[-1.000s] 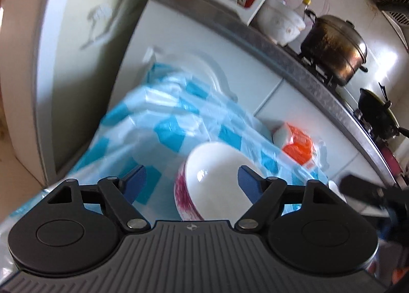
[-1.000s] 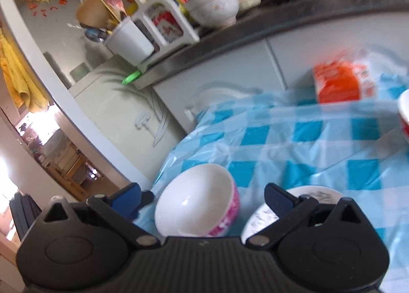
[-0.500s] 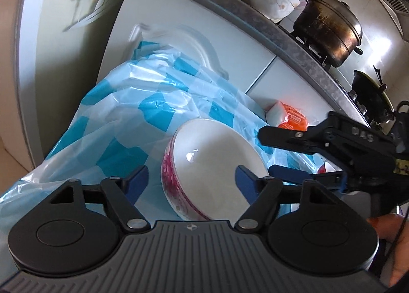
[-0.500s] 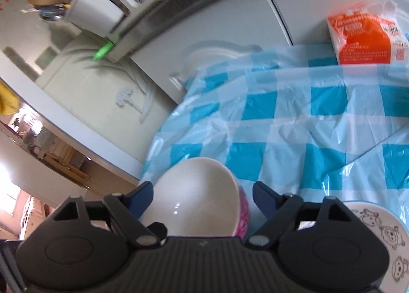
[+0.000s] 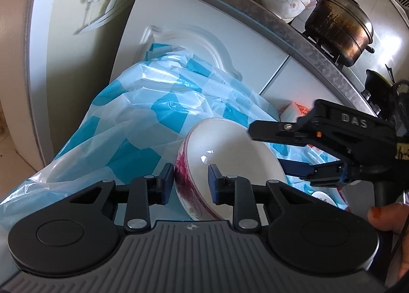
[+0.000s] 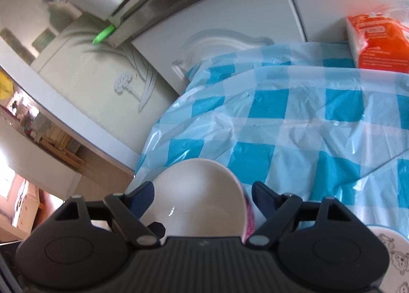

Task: Organize plates and bowls
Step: 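Lift the pink-flower bowl off the cloth with both grippers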

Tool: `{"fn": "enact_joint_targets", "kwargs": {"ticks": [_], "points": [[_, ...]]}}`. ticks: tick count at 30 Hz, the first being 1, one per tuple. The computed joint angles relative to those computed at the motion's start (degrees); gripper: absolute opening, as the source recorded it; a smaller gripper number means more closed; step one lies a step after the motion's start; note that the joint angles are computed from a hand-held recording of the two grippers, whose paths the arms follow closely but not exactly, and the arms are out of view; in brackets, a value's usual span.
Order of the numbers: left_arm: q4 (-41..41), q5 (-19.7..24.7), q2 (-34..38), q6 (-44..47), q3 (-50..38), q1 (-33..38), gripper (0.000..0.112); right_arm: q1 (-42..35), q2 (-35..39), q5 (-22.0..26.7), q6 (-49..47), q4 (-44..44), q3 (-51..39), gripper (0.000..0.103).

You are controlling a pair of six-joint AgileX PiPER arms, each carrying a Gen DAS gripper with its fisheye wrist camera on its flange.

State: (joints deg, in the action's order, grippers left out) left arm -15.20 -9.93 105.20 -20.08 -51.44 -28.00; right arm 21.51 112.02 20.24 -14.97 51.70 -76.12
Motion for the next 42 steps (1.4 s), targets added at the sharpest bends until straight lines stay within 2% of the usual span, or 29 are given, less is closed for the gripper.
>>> {"fn": "enact_joint_targets", "kwargs": {"ticks": [3,13,18,23,26,29,31,33,36,39,41,42], "points": [[-1.2,0.5,0.2,1.4,-0.3,0.0,0.029,0.1,2.0,2.4,6.1,-6.6,-3.0,0.085],[0.5,-0.2,1.4,-0.6,-0.7,-0.2,0.029,-0.3,2.0,2.1,1.4,-0.7,-2.0,0.093],[2.0,-1.5,1.6,-3.1,-0.3,-0.3,0.029,0.7,1.5,0.7,3.7,-3.9,-1.5,0.093],[-1.7,-2.6,1.4,-0.9,0.2,-0.4,0.027,1.1,-0.5,-2.5,-5.5,6.5,2.0,0.094],[2.5,-4.2,0.8,-6.6,1.2,0.2,0.027,1.8,-1.5,-3.7,-6.9,7.9,2.9,0.094],[0.3,-5.4,0.5,-5.8,1.8,0.1,0.027,2.1,-2.5,-4.9,-13.1,14.8,4.3,0.094],[4.5,-6.2,0.4,-11.0,2.3,0.7,0.027,2.4,-3.3,-5.9,-17.5,19.3,5.1,0.094],[8.2,-7.2,0.4,-15.9,2.7,1.2,0.027,3.1,-3.8,-7.2,-18.0,19.4,5.4,0.094],[5.3,-7.9,0.3,-14.4,2.9,1.0,0.027,3.5,-3.9,-7.9,-21.9,22.9,6.0,0.094],[4.4,-9.0,0.0,-14.1,3.4,1.1,0.027,3.6,-4.1,-8.1,-31.4,32.1,7.2,0.094],[2.3,-8.5,0.4,-12.1,2.9,1.2,0.027,3.5,-3.6,-7.2,-33.9,32.7,6.8,0.093],[3.7,-8.3,0.7,-13.7,2.7,1.6,0.027,3.5,-3.0,-6.9,-32.2,29.8,6.1,0.092]]}}
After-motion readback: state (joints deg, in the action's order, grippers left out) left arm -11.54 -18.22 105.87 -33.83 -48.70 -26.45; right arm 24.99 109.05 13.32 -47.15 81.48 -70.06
